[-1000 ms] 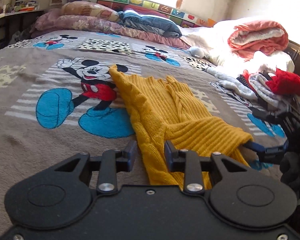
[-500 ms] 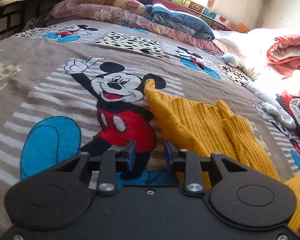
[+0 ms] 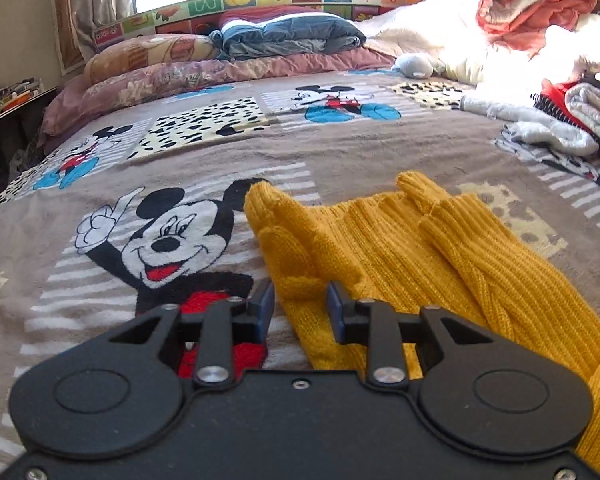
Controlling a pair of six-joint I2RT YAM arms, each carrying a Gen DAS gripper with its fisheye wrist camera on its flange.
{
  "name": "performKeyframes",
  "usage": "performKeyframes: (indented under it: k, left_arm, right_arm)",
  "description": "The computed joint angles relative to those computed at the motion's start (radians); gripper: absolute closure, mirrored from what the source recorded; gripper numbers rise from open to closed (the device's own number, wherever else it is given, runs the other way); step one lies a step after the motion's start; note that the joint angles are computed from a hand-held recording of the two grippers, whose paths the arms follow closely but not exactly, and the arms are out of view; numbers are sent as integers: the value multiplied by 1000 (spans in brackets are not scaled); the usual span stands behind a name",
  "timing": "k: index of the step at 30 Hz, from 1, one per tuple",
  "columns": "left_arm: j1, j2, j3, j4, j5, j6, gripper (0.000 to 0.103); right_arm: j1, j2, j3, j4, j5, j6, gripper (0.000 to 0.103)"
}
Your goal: Fold clothes
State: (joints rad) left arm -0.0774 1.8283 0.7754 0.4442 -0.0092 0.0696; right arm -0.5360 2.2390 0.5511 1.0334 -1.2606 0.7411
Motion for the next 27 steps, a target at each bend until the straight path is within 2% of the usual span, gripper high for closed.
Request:
performKeyframes:
  k: [3, 8, 10, 12, 16, 19, 21, 23, 24, 26, 27]
  left_arm:
    - [13, 18, 43, 8, 3, 12, 76]
    - [36, 149, 168, -7, 60, 10, 76]
    - [11, 197, 246, -111, 53, 93, 76]
    - [-11, 213, 255, -109, 20, 176, 77]
    - [33, 169, 258, -134, 78, 142, 76]
    - [49, 169, 228, -29, 72, 69, 76]
    - [61, 177, 239, -8, 95, 13, 76]
    - [50, 225, 315, -92, 98, 33, 76]
    - [36, 267, 372, -170, 99, 72, 77]
    - [6, 294, 369, -137, 69, 195, 77]
    - [15, 282, 377, -157, 81, 165, 77]
  right_arm:
    - [-4, -2, -1, -9, -3, -6, 91]
    - [-10, -11, -2, -51, -8, -53, 91]
    - [-10, -11, -1, -57, -8, -58, 91]
    - [-9, -13, 1, -73, -7, -74, 91]
    - [-11, -6, -1, -72, -9, -83, 91]
    - [-9, -4, 2, -72, -7, -86, 91]
    - [-11, -13, -8, -76, -8, -90, 91]
    - [-8, -16, -13, -69, -6, -85, 91]
    - [-6, -15, -14, -66, -5, -84, 91]
    - [-5, -14, -14, -62, -4, -82, 91]
    - [-4, -13, -13, -61, -4, -81, 91]
